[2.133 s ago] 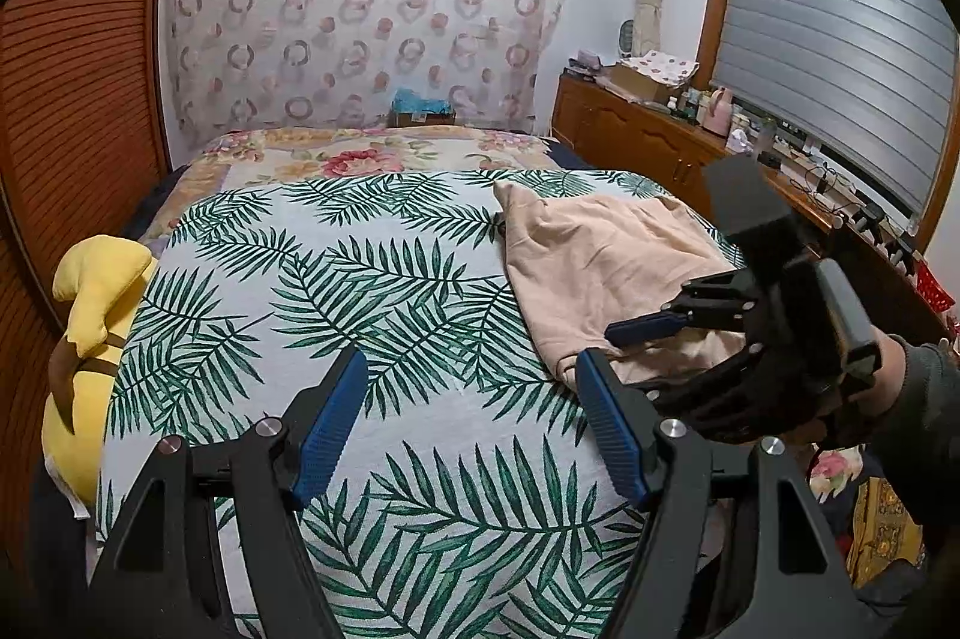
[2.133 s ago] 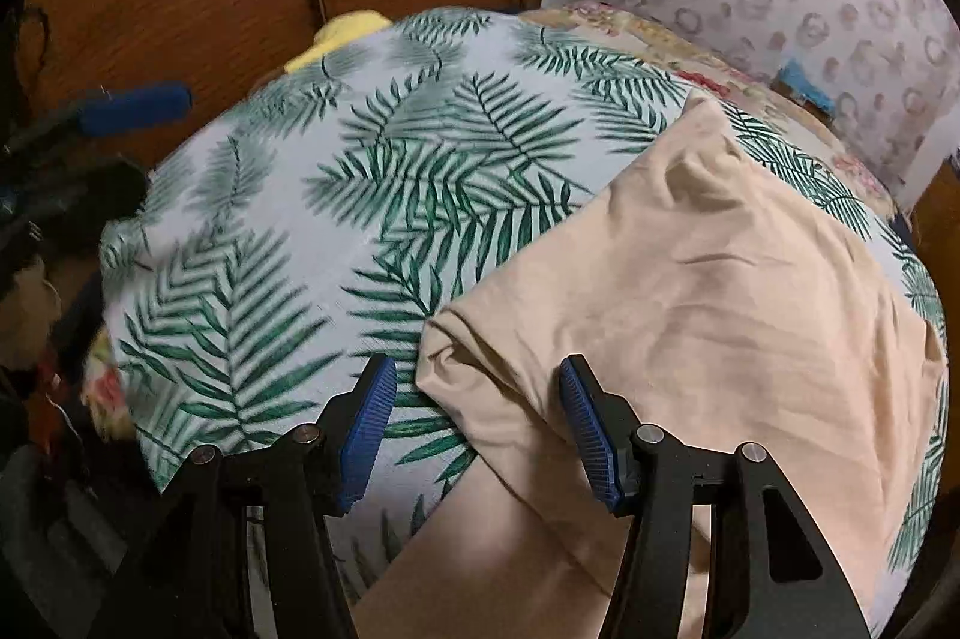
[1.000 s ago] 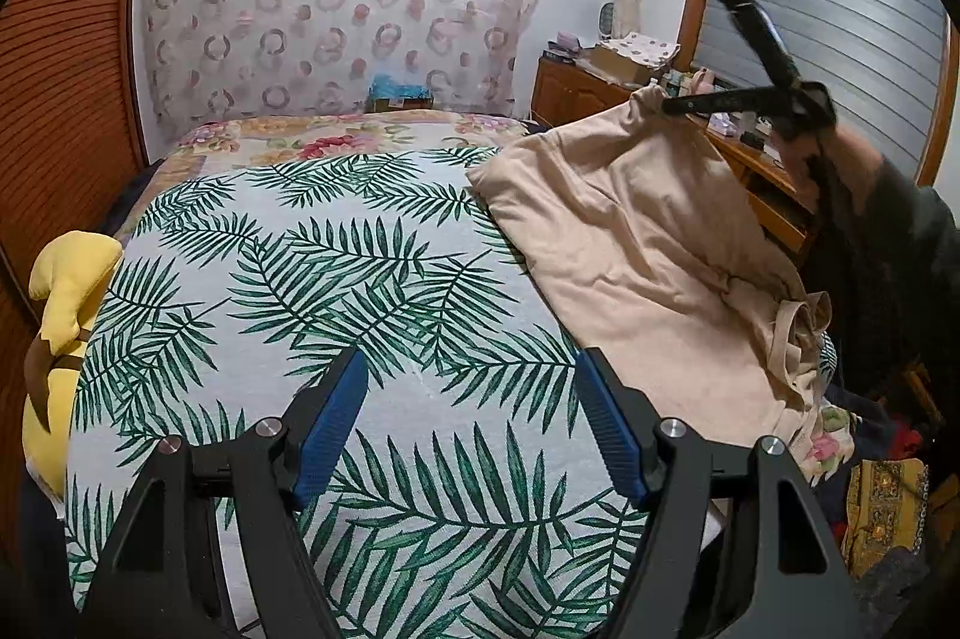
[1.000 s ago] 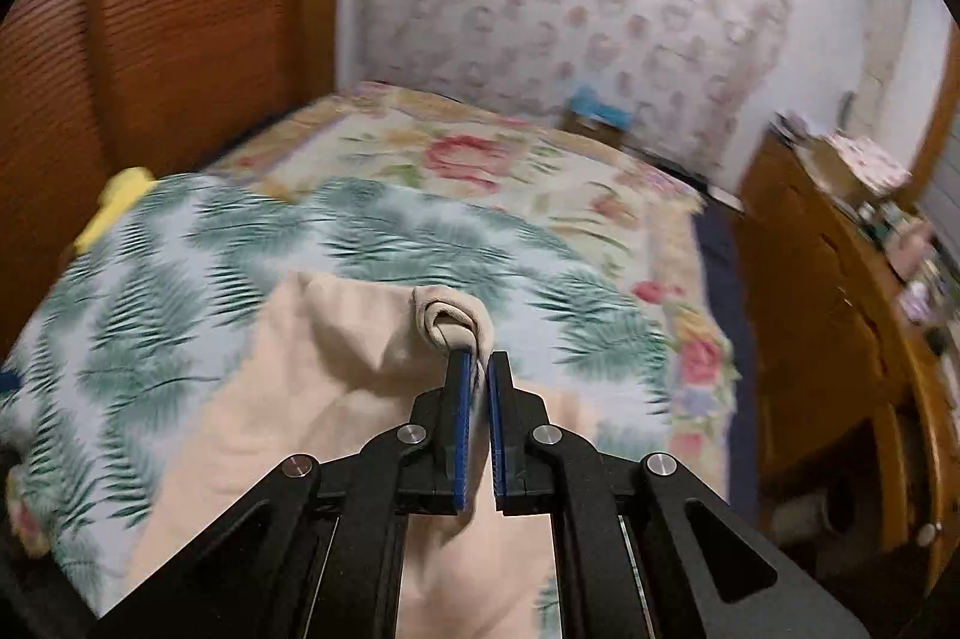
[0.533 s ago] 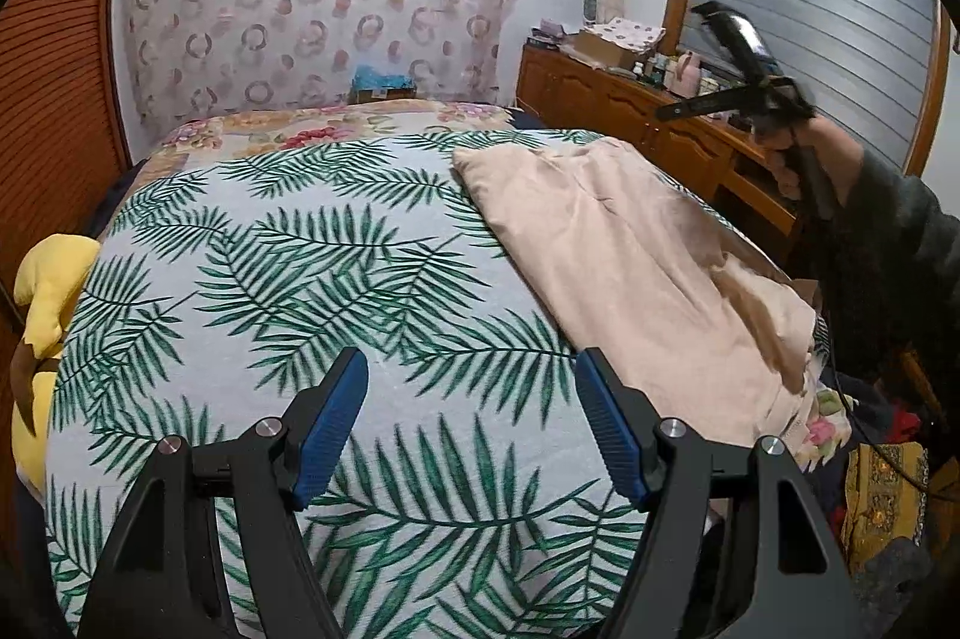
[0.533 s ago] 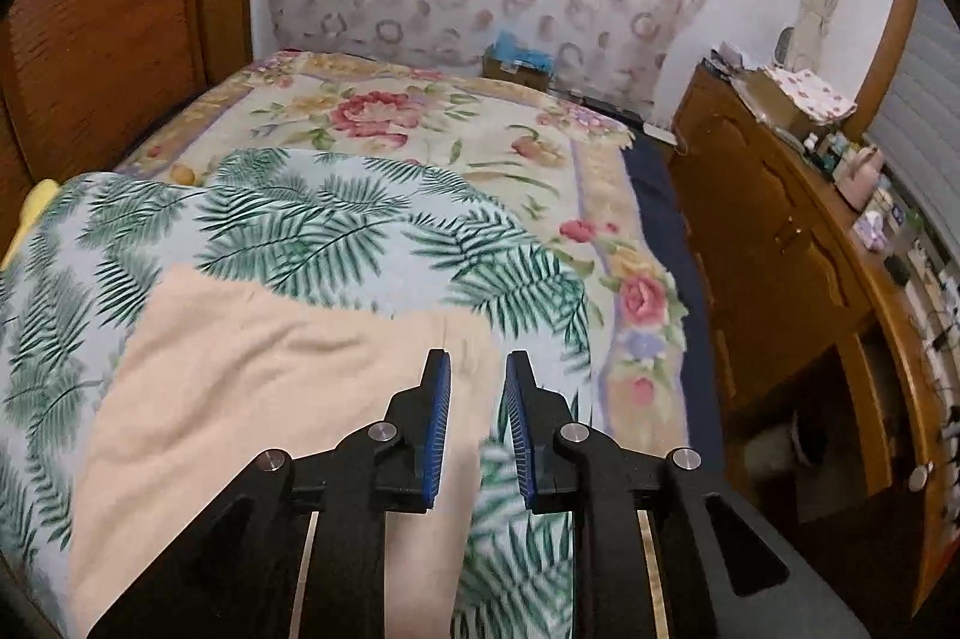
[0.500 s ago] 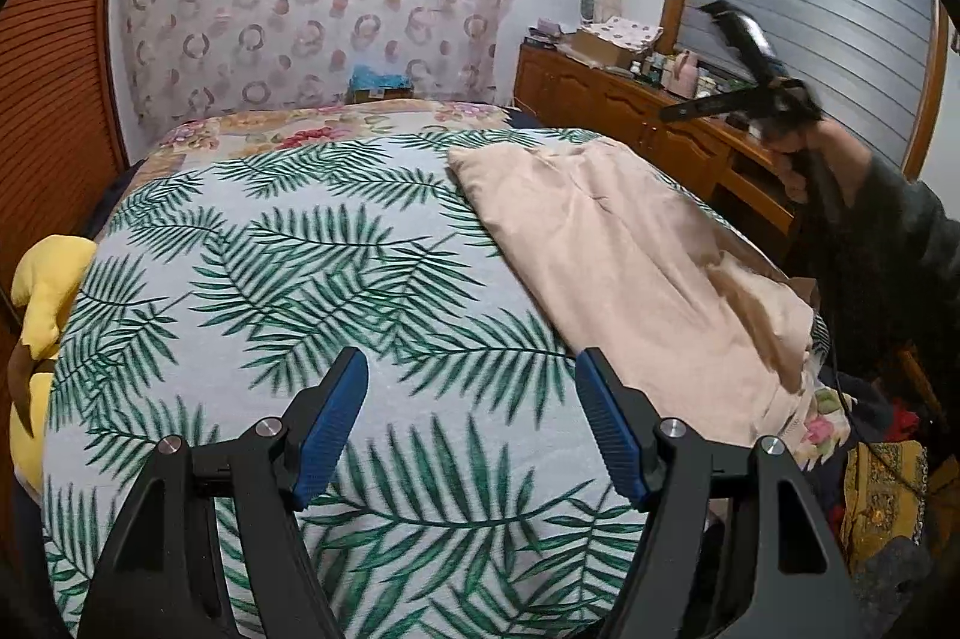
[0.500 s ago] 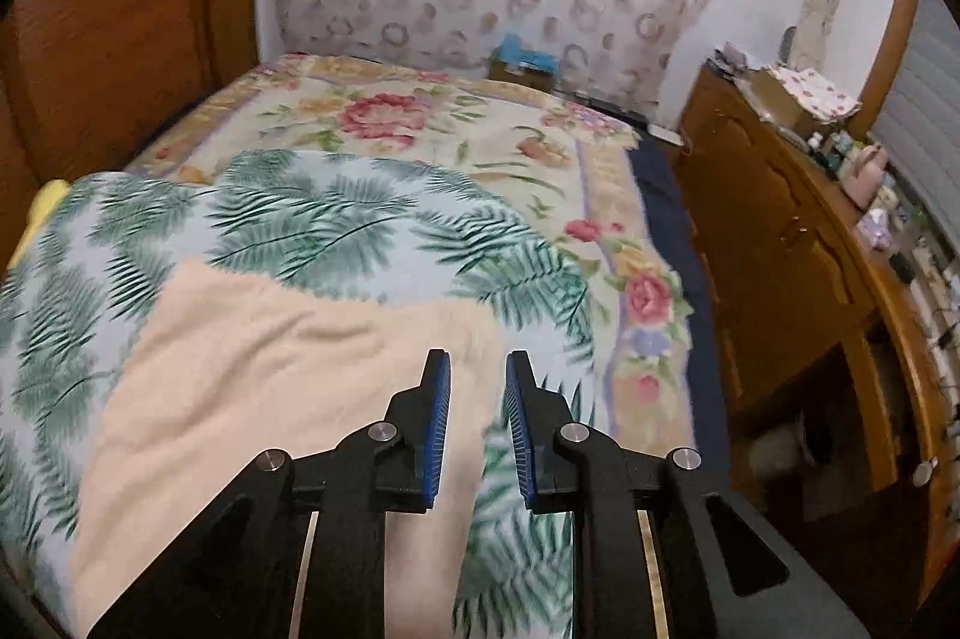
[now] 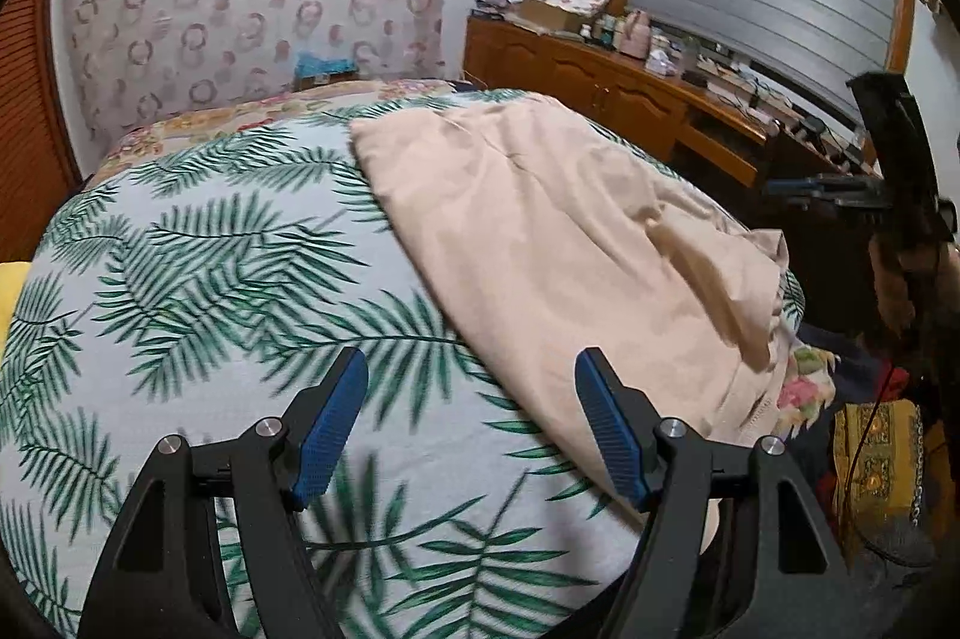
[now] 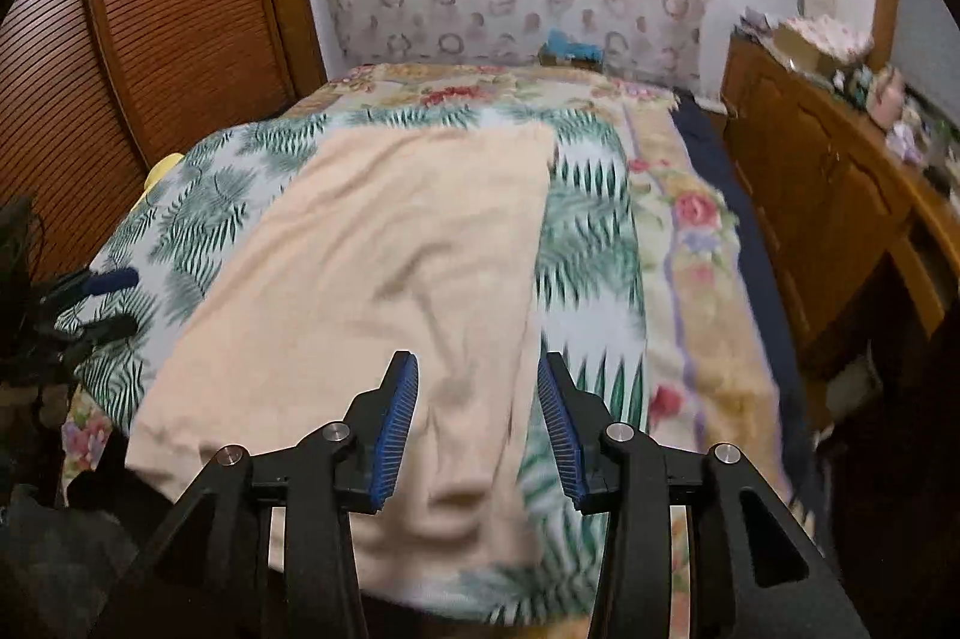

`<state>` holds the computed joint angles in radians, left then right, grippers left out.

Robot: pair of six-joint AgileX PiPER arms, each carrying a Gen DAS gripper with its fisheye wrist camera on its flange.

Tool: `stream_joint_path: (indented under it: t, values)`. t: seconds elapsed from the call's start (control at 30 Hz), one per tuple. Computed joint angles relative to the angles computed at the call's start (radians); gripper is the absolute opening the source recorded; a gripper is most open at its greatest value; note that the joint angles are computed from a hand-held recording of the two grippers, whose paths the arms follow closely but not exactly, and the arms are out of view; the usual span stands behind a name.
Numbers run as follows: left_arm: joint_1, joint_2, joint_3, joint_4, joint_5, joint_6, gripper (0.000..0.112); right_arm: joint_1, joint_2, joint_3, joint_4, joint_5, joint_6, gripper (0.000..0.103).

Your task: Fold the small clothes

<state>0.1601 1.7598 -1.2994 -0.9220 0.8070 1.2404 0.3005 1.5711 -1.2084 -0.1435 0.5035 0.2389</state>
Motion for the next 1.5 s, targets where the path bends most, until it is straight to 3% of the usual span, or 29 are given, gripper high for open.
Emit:
stream_joint_path:
  t: [0.23, 0.27, 0.33, 0.4, 0.57, 0.7, 0.97, 1.07, 1.23, 1.4, 1.5]
  values:
    - [-0.051, -0.016, 0.034, 0.027, -0.013, -0.002, 0.072, -0.103, 0.005, 0.044, 0.267, -0.024, -0.239, 0.04]
    - [-0.053, -0.018, 0.038, 0.029, -0.013, -0.002, 0.072, -0.115, 0.029, 0.028, 0.307, -0.027, -0.279, 0.036]
    - [-0.053, -0.019, 0.041, 0.03, -0.008, -0.001, 0.072, -0.123, 0.047, 0.018, 0.386, -0.018, -0.355, 0.015]
    - [-0.055, -0.019, 0.04, 0.035, -0.008, -0.007, 0.072, -0.131, 0.037, 0.03, 0.444, -0.024, -0.42, 0.005]
    - [-0.051, -0.035, 0.052, 0.028, 0.003, 0.003, 0.072, -0.153, -0.081, 0.127, 0.503, -0.082, -0.492, 0.004]
    - [-0.049, -0.04, 0.061, 0.022, 0.012, 0.004, 0.072, -0.193, -0.157, 0.182, 0.402, -0.099, -0.414, 0.004]
    - [-0.044, -0.056, 0.102, 0.028, 0.044, 0.013, 0.072, -0.198, -0.086, 0.172, 0.439, -0.097, -0.424, 0.004]
    - [-0.046, -0.068, 0.126, 0.027, 0.053, 0.03, 0.072, -0.176, -0.066, 0.145, 0.378, -0.098, -0.344, 0.011]
    - [-0.051, -0.069, 0.142, 0.036, 0.047, 0.028, 0.072, -0.128, -0.023, 0.13, 0.219, -0.102, -0.148, 0.044]
    - [-0.05, -0.074, 0.163, 0.028, 0.032, 0.049, 0.072, -0.061, 0.005, 0.092, -0.023, -0.055, 0.082, 0.046]
    - [-0.051, -0.077, 0.168, 0.024, 0.03, 0.048, 0.072, -0.024, 0.009, 0.08, -0.053, -0.036, 0.099, 0.046]
